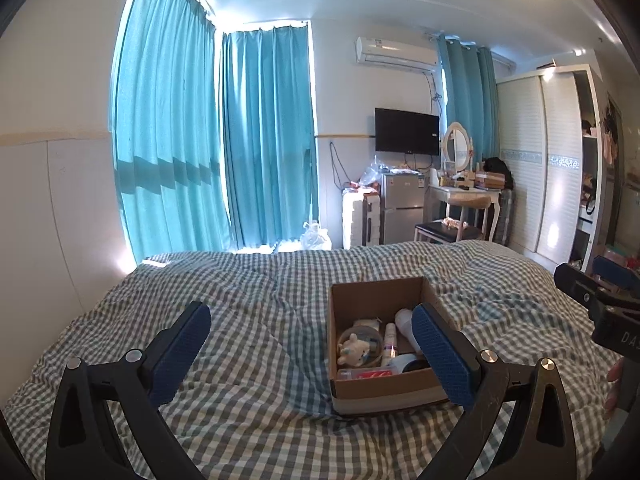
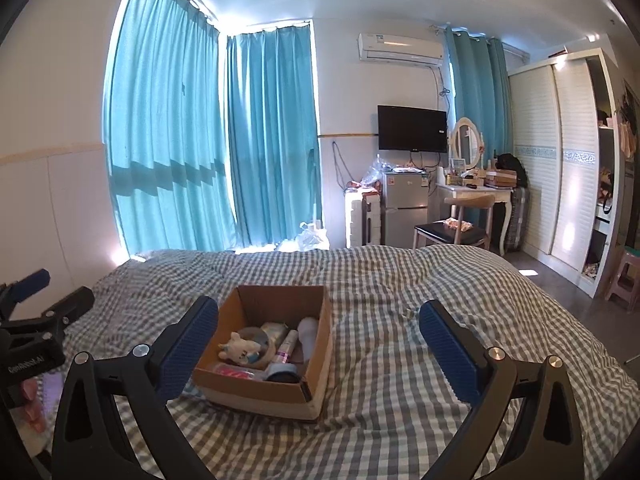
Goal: Organize objects
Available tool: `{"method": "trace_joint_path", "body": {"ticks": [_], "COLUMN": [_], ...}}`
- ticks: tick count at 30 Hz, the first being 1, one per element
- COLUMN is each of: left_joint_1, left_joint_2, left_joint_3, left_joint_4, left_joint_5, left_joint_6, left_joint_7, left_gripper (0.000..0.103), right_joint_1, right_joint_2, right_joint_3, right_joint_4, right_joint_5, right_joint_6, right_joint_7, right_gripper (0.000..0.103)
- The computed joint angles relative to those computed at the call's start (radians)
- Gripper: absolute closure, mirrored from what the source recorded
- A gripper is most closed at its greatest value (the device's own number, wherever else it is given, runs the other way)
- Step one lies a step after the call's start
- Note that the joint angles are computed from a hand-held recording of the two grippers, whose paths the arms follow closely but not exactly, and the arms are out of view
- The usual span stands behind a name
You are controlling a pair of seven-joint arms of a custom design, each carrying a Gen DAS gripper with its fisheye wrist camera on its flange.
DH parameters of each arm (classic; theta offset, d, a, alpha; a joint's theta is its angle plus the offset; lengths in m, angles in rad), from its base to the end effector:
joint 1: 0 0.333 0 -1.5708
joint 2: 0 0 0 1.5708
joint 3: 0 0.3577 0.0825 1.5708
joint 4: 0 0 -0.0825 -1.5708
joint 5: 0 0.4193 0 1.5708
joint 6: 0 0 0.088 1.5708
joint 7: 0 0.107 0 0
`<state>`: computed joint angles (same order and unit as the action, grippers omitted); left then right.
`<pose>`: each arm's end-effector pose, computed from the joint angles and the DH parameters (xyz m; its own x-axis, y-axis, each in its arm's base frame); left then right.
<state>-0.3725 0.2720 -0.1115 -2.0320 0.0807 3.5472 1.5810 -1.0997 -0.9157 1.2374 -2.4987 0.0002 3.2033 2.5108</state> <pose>0.5931 -0.3148 0.4860 -0.5112 -0.8585 -0.0398 -0.2559 0.1963 -0.9465 0.4831 0.1680 0.5008 -0.4034 -0.9143 -0.0366 -0.2569 0.1516 -0.9545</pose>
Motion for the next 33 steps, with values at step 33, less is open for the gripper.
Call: {"method": "trace_joint_path", "body": {"ticks": [33], "left_joint_1": [-0.007], "left_joint_2": [0.031], "left_joint_3": [0.014], "left_joint_4": [0.014], "left_joint_5": [0.049], "left_joint_6": [-0.075], "left_joint_7": [-0.066], "left_gripper": [0.000], "right_joint_1": [-0.013], "right_joint_2": [-0.018], "right_joint_3": [0.058], "right_joint_4": [0.016], "right_joint_5": [-0.027], "right_joint_6": [-0.026], "right_joint_7": [0.014], "right_gripper": [0.002]}}
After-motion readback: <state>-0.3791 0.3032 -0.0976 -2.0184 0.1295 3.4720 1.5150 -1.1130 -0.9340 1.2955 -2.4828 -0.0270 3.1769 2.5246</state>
